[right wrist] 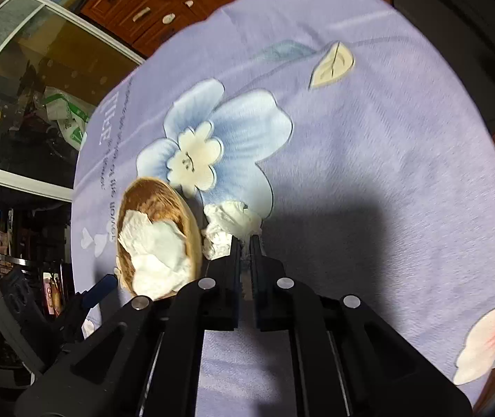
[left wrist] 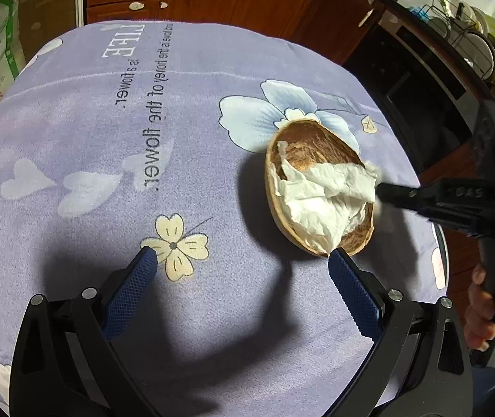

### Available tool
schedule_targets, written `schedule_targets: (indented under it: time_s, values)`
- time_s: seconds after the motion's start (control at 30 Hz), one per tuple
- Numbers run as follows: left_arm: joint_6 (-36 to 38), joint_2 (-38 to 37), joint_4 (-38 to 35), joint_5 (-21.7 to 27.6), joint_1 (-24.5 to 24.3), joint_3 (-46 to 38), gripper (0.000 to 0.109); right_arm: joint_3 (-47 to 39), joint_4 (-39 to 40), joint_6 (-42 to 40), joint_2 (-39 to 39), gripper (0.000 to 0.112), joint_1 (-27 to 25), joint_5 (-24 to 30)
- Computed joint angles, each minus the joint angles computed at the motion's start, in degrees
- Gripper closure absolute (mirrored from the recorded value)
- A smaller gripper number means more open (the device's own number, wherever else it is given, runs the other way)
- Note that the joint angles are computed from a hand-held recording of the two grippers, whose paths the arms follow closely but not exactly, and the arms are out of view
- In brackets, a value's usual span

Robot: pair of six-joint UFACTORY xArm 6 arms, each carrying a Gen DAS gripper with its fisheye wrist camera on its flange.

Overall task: Collect trash
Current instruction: 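Grasp the white tissue with the right tool while the left tool grasps the coconut shell rim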

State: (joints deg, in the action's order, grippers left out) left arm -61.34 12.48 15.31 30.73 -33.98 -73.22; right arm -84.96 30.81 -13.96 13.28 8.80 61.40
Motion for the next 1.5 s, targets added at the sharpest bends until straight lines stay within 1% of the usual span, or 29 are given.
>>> schedule_targets:
  time_s: [0.17,0.23,0.3,0.43,0.47,0.5,0.53,0.57,0.6,0.77,0.83,0.87,0.9,1.07,1.17,1.27,1.33,1.37,1.4,1.43,1.5]
  values:
    - [0.30,-0.35,-0.26,-0.86,0.55,0.59,0.010,-2.20,2.29,-2.17,-2.02,0.107,0.81,-0.16]
    - [0.68,-0.48,-0.64,-1.32,0.71,0.89,0.010,-4.56,3.82,-4.11,-1.26,0.107,1.67,3.08]
    - [0.86,-0.53,-0.63,-1.86,0.82,1.09,0.010,-5.87,3.02,-4.30,-0.11,0.103,3.13,5.06]
    - [0.97,-0.89,-0.23,-2.70,0.96,2.06,0.010,-7.17,0.66,-1.73,2.75,0.097,5.06,6.34]
    - [1.36,-1.26,-0.14,-3.13,1.03,2.66,0.010,-7.66,0.37,-0.97,3.62,0.093,5.30,6.98]
    - [1.62,-1.43,-0.10,-3.32,1.07,2.97,0.010,-7.97,0.16,-0.45,4.19,0.085,5.61,7.26]
    - [1.96,-1.70,-0.12,-3.67,1.15,3.43,0.010,-7.81,-0.17,-0.31,4.44,0.080,5.86,7.20]
    - [2.21,-1.91,-0.18,-3.94,1.22,3.77,0.010,-7.50,-0.62,-0.32,4.47,0.070,6.10,6.91]
    - [2.53,-2.09,-0.34,-4.31,1.31,4.12,0.010,-7.17,-1.52,-0.12,4.53,0.067,6.71,6.21]
    - [2.58,-2.16,-0.30,-4.95,1.42,4.42,0.010,-6.54,-3.37,1.05,5.47,0.067,8.23,4.69]
    - [2.38,-2.06,0.09,-4.61,1.32,4.19,0.010,-5.78,-3.78,0.98,5.26,0.070,8.70,2.60]
    - [2.38,-1.93,0.15,-4.21,1.24,3.89,0.010,-5.36,-4.12,1.23,5.27,0.084,8.70,1.94]
    - [2.44,-1.78,0.04,-3.88,1.20,3.59,0.010,-5.61,-4.25,1.51,5.64,0.103,8.52,2.60]
    - [4.09,-1.15,-2.25,-3.94,1.25,2.51,0.010,-4.03,-0.44,0.07,3.45,0.105,6.53,2.19]
    - [4.55,0.42,-2.02,-2.85,1.04,-0.07,0.010,-3.80,0.85,-1.01,1.52,0.105,5.61,1.05]
    - [4.02,1.80,-0.56,-2.81,1.01,-2.28,0.010,-3.95,1.83,-1.74,0.23,0.105,3.97,0.96]
    - [5.16,3.45,-0.43,-2.40,0.91,-4.71,0.010,-3.97,1.98,-1.89,-0.23,0.105,2.81,1.11]
    - [6.19,4.71,-0.48,-1.64,0.73,-6.55,0.012,-3.69,2.07,-1.90,-0.59,0.105,1.96,1.21]
    - [7.03,5.76,-0.55,-0.79,0.58,-8.09,0.019,-3.44,2.02,-1.81,-0.86,0.105,1.49,1.20]
    - [7.99,6.88,-0.89,0.26,0.41,-9.69,0.023,-3.17,2.06,-1.81,-1.08,0.105,0.83,1.22]
    - [10.01,9.28,-2.76,1.80,0.12,-12.74,0.039,-2.55,2.45,-1.78,-1.38,0.105,-0.41,1.30]
